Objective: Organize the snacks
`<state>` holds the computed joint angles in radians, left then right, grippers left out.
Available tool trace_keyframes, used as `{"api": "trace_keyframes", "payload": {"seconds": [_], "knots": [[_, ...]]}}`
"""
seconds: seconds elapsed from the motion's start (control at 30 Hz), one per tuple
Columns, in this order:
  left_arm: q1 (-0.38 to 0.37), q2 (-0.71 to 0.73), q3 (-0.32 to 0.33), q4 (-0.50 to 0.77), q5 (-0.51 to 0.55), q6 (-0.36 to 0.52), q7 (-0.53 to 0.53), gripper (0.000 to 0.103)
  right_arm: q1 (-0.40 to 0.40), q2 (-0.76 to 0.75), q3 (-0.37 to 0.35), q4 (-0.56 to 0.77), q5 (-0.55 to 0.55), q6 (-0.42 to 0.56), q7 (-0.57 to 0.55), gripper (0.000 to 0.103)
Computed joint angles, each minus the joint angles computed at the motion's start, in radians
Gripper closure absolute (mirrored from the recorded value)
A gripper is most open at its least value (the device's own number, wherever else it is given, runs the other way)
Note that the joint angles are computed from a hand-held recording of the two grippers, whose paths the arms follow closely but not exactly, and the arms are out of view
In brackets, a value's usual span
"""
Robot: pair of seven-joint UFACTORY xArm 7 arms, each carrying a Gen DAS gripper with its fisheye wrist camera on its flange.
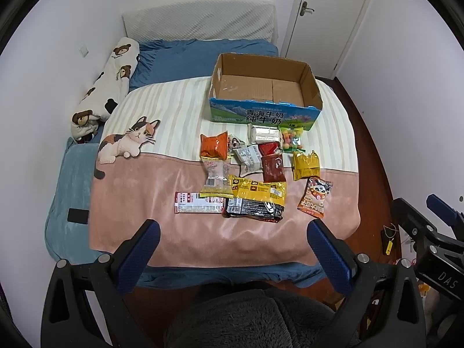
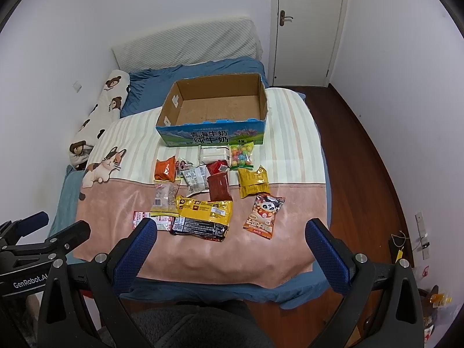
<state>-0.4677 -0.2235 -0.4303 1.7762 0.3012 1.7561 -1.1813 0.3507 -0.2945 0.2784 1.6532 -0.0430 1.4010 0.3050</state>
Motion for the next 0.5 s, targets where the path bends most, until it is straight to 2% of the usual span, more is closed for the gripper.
{"api": "trace_keyframes", "payload": {"seconds": [0.5], "knots": [[0.007, -0.006, 0.002, -0.005, -0.005, -0.009, 0.014, 0.0, 0.009, 0.036, 0.001, 0.055, -0.017, 0.016, 0.002, 0.0]]}}
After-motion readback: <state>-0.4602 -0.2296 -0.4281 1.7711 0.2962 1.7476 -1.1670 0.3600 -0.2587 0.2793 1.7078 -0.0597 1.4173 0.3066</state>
